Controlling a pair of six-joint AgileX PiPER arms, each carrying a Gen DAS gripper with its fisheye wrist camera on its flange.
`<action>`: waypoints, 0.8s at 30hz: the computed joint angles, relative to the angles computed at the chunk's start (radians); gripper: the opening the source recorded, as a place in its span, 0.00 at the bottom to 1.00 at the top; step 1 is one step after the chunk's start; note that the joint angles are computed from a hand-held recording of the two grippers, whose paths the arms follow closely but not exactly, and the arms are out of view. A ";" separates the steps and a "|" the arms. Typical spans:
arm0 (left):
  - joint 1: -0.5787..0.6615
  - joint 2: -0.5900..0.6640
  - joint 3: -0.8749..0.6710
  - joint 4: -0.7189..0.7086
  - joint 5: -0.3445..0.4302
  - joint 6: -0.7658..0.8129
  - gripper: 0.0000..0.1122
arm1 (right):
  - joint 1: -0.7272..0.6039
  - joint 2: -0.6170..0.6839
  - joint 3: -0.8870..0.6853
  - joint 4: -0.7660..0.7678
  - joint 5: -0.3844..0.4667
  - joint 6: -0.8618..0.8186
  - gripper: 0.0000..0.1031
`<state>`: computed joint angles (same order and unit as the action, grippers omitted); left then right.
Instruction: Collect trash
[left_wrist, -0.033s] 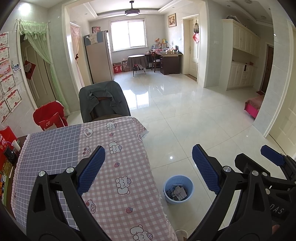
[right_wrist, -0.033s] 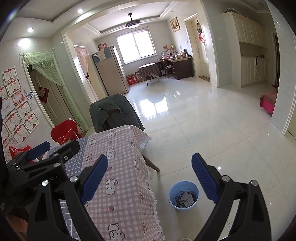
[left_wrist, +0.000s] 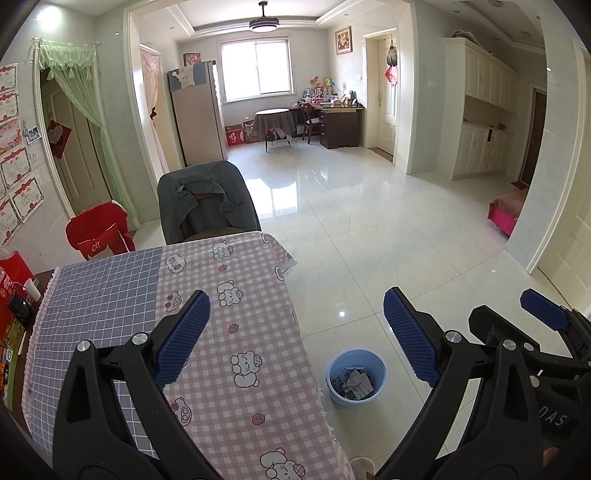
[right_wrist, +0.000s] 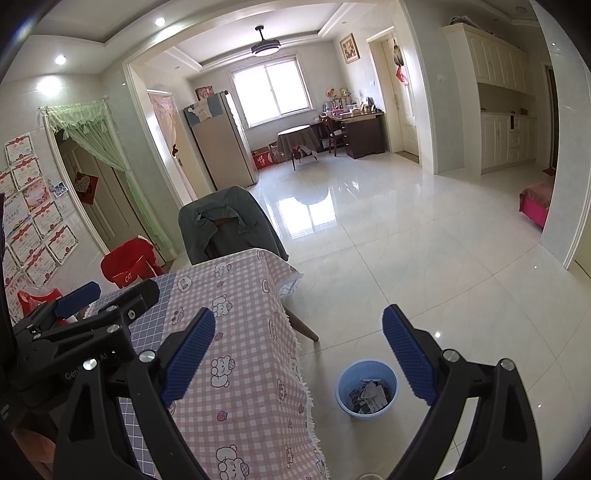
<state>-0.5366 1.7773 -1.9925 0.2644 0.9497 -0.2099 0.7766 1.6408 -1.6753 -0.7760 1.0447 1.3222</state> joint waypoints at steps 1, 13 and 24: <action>0.000 0.003 -0.006 -0.001 0.004 0.001 0.83 | 0.000 0.001 -0.001 0.001 0.000 -0.001 0.88; 0.003 0.031 -0.047 -0.011 0.029 0.009 0.83 | -0.029 0.024 -0.024 0.036 -0.016 -0.025 0.88; 0.016 0.040 -0.063 -0.029 0.039 0.026 0.83 | -0.039 0.033 -0.036 0.053 -0.017 -0.035 0.88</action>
<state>-0.5205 1.8175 -2.0558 0.2357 0.9892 -0.1843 0.7379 1.6741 -1.7110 -0.7230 1.0277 1.2870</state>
